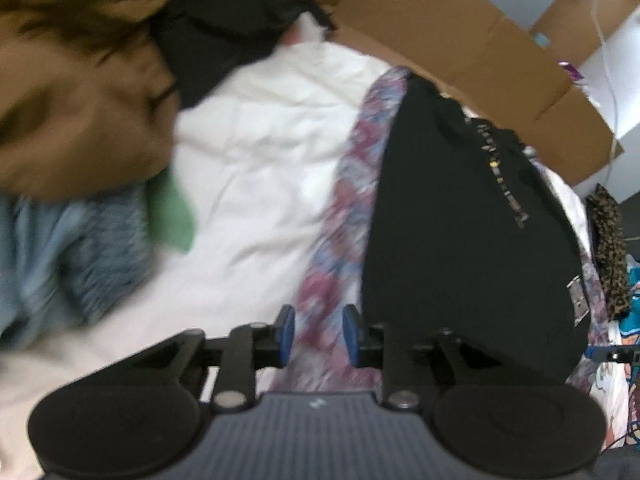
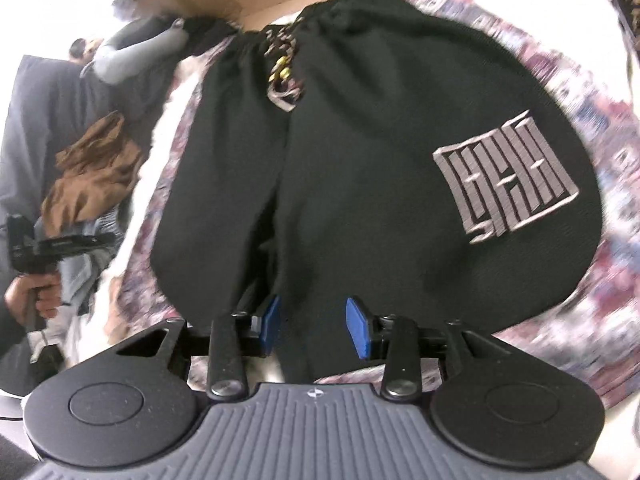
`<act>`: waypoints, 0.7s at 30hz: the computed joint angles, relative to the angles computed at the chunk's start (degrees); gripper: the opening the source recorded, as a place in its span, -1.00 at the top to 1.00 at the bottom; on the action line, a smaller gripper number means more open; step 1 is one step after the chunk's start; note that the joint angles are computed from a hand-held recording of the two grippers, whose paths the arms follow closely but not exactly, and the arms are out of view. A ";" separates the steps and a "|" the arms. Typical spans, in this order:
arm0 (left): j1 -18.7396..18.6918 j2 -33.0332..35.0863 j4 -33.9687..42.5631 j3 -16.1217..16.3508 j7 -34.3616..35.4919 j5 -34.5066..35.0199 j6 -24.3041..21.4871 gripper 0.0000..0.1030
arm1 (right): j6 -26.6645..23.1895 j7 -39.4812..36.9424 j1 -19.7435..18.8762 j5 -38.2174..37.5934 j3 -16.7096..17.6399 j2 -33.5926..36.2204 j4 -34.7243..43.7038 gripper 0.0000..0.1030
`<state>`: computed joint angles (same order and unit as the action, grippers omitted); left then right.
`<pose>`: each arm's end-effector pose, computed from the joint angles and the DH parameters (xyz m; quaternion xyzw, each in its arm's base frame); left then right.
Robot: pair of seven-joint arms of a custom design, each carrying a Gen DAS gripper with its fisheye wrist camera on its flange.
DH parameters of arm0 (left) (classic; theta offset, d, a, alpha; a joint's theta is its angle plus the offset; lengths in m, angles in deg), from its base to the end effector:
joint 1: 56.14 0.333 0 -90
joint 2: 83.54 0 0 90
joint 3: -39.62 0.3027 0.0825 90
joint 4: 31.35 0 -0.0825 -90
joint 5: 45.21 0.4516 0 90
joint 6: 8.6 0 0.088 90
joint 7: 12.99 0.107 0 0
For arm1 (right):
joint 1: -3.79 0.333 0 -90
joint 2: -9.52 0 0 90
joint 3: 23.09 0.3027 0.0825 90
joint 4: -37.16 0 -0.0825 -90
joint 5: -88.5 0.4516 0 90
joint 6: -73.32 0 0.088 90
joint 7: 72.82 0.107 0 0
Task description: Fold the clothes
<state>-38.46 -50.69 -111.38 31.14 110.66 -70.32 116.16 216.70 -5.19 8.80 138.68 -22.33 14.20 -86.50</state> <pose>0.7802 0.1314 0.3648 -0.6207 0.7431 -0.2499 0.0021 0.6209 0.0575 0.3301 -0.6136 0.7225 0.0819 0.3079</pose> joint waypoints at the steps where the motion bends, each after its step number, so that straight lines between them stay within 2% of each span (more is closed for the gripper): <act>1: -0.29 0.58 0.76 -0.34 0.18 -0.12 0.06 0.38 | 0.58 0.71 0.07 -1.21 -0.10 0.35 0.34 0.19; 5: -1.81 2.57 3.15 -1.64 1.70 0.21 -0.06 0.38 | 4.13 3.54 0.37 -5.97 -0.01 1.96 1.99 0.19; 10: -3.06 6.37 7.82 -4.60 3.37 -2.48 -2.78 0.38 | 9.11 7.41 0.83 -12.51 0.72 5.01 5.24 0.20; 16: -5.86 12.67 15.83 -7.04 3.51 -4.76 -6.56 0.38 | 8.04 17.30 1.45 -26.31 -0.24 9.77 11.22 0.20; 21: -9.40 18.23 23.31 -7.37 5.06 -1.84 -8.70 0.38 | 8.63 20.96 0.86 -32.20 -0.34 13.01 14.54 0.20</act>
